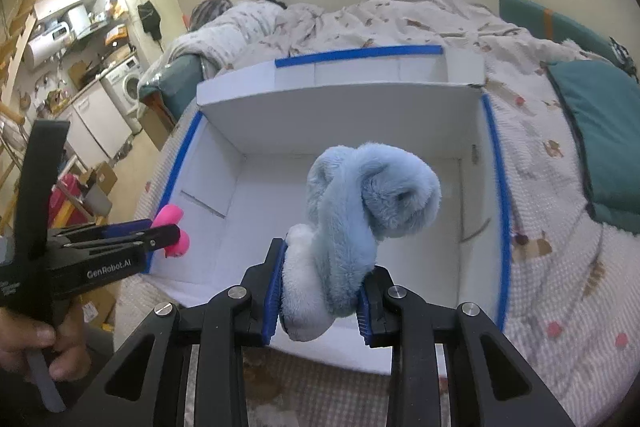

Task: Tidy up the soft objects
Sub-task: 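Carry the pink toy and blue plush over the box with both grippers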

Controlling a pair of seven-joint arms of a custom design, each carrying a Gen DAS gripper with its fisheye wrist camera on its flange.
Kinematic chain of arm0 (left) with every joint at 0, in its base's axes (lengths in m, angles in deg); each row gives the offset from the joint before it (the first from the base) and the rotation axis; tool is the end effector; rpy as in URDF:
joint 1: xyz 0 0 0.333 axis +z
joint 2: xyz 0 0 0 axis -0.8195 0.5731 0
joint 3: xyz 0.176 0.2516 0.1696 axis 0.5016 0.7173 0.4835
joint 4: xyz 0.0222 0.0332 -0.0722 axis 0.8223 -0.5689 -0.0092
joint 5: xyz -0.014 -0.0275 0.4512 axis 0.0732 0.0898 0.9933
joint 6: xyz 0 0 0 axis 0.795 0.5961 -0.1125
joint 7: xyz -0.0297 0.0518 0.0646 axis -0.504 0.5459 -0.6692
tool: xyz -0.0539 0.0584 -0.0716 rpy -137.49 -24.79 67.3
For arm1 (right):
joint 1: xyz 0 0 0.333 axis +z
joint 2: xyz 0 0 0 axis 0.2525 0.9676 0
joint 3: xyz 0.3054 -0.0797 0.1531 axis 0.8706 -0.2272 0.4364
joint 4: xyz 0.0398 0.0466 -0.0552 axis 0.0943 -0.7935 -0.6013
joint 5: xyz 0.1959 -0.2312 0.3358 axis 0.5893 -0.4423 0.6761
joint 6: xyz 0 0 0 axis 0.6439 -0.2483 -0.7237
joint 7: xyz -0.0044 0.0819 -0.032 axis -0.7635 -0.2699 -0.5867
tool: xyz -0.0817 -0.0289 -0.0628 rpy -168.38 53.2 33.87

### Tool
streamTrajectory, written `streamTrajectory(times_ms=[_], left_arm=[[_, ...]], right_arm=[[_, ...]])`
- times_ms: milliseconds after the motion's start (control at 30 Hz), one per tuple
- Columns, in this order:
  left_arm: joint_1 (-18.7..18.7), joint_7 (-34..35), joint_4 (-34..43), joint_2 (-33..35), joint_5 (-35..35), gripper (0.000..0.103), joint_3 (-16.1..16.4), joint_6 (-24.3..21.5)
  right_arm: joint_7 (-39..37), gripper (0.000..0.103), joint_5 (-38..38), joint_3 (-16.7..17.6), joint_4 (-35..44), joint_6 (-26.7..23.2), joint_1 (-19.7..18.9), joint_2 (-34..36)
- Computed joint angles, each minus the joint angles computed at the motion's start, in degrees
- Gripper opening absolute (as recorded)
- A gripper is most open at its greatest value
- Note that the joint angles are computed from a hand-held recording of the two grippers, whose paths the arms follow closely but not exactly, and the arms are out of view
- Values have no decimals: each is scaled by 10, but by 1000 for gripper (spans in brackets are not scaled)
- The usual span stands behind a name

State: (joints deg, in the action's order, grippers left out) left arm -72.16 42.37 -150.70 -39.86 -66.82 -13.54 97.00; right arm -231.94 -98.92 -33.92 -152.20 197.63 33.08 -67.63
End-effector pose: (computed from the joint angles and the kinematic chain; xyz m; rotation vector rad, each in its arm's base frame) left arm 0.6711 -0.3655 0.4530 -1.4008 2.4552 -0.6529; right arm 0.5237 0.2909 0.4484 -1.3460 2.0614 -0.6004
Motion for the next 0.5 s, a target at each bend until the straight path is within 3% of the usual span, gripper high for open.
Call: streamTrajectory(times_ms=[267, 500], left_arm=[[-8, -9, 15, 35, 3, 36, 2, 17], [-11, 0, 14, 50, -1, 36, -2, 9]], right_arm=[[-40, 32, 54, -21, 18, 28, 9, 53], [-86, 33, 113, -33, 22, 12, 22, 73]])
